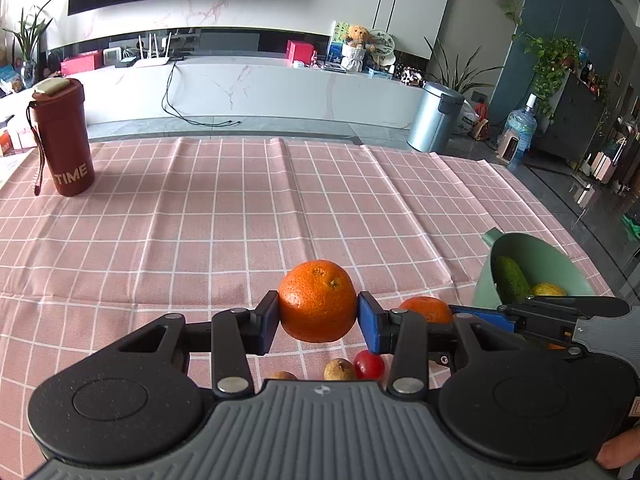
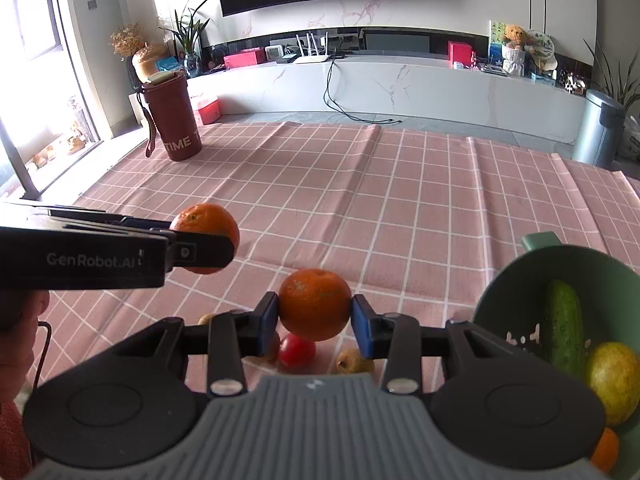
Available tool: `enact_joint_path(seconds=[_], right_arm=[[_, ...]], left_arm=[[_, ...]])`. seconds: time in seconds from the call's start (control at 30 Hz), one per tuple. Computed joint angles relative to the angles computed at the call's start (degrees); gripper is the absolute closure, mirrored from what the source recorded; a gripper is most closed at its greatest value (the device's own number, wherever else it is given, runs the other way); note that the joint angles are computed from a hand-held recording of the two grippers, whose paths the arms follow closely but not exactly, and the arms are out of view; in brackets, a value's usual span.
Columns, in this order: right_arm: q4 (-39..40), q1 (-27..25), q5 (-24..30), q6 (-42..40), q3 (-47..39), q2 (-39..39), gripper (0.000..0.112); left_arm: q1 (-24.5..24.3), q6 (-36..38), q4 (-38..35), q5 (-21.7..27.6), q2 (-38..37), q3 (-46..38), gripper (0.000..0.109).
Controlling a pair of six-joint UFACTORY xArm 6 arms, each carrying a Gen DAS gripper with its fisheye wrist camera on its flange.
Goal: Organize fruits
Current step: 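Carry both oranges over the green colander and open both tools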
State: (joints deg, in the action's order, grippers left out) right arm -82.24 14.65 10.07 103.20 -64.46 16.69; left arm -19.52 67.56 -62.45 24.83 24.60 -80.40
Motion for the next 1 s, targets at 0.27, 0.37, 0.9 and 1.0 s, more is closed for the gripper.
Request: enact_joint_path(seconds=[0.27, 0.37, 0.9, 1.0], right_arm=[[3.11, 1.18, 1.5, -2.08, 8.2, -8.95, 0.076], [3.18, 1.24, 1.73, -2.7, 11.59, -13.08, 0.076], [26.04, -7.06, 2.92, -33.57, 31.31, -33.96, 0.076], [30.01, -8.54, 2.82, -40.15, 32.67, -34.39, 0.076]], left_arm=[[-2.03, 1.55, -4.05, -0.25, -7.28, 6.36, 0.062], [-3.16, 2.28, -5.39, 0.73, -8.94, 7.82, 0.062], [-10.83, -0.61, -0.14, 3.07, -5.28, 3.27, 0.062], [-12.26, -3.78, 4.26, 3.6, -2.4, 0.87, 0.062]])
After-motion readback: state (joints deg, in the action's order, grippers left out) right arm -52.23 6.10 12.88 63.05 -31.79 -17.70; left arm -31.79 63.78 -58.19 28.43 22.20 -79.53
